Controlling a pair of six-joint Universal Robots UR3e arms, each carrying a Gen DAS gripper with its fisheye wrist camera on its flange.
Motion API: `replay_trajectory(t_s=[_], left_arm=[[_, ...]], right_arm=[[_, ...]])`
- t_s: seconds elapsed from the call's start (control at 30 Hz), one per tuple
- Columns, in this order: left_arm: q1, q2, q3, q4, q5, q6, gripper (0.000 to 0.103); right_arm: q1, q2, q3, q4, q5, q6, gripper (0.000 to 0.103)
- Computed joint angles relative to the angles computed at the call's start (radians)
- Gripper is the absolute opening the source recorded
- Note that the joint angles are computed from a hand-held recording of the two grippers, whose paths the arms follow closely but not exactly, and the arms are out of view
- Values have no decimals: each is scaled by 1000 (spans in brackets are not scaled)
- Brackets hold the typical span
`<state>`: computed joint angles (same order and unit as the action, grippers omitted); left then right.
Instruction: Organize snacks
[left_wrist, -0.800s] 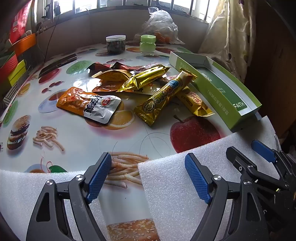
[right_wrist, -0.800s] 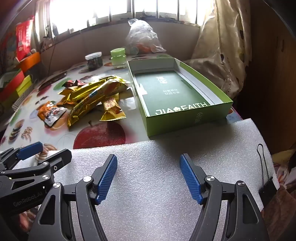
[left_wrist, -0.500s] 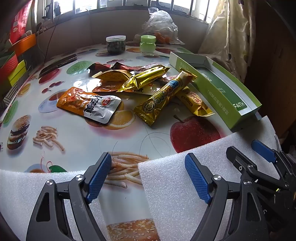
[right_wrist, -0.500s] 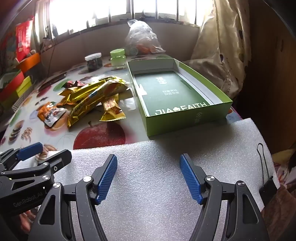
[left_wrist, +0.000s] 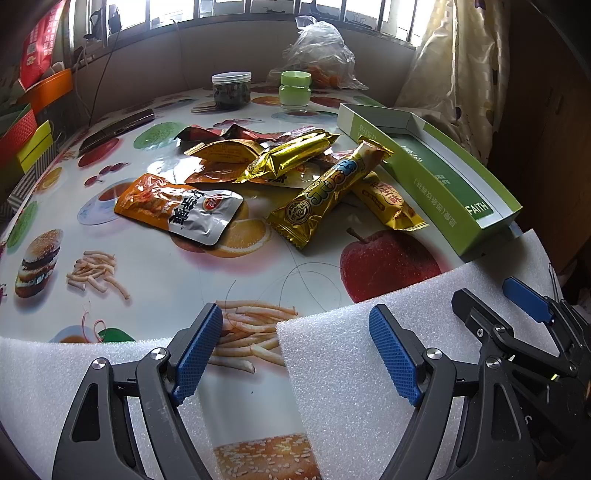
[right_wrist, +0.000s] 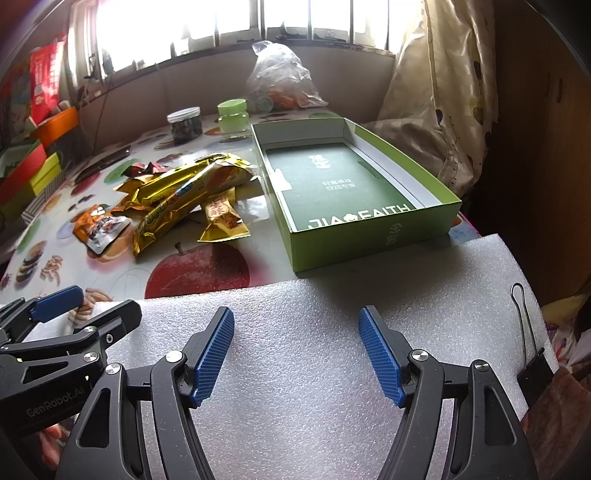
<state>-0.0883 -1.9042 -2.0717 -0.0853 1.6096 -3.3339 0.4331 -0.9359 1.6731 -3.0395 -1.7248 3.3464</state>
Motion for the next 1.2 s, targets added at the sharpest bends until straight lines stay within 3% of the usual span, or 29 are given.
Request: replay_trajectory(t_s=[1.2], left_arm=[[2, 10, -10, 2, 3, 5, 82]], right_arm=[[1, -2, 5, -9, -5, 0, 70]])
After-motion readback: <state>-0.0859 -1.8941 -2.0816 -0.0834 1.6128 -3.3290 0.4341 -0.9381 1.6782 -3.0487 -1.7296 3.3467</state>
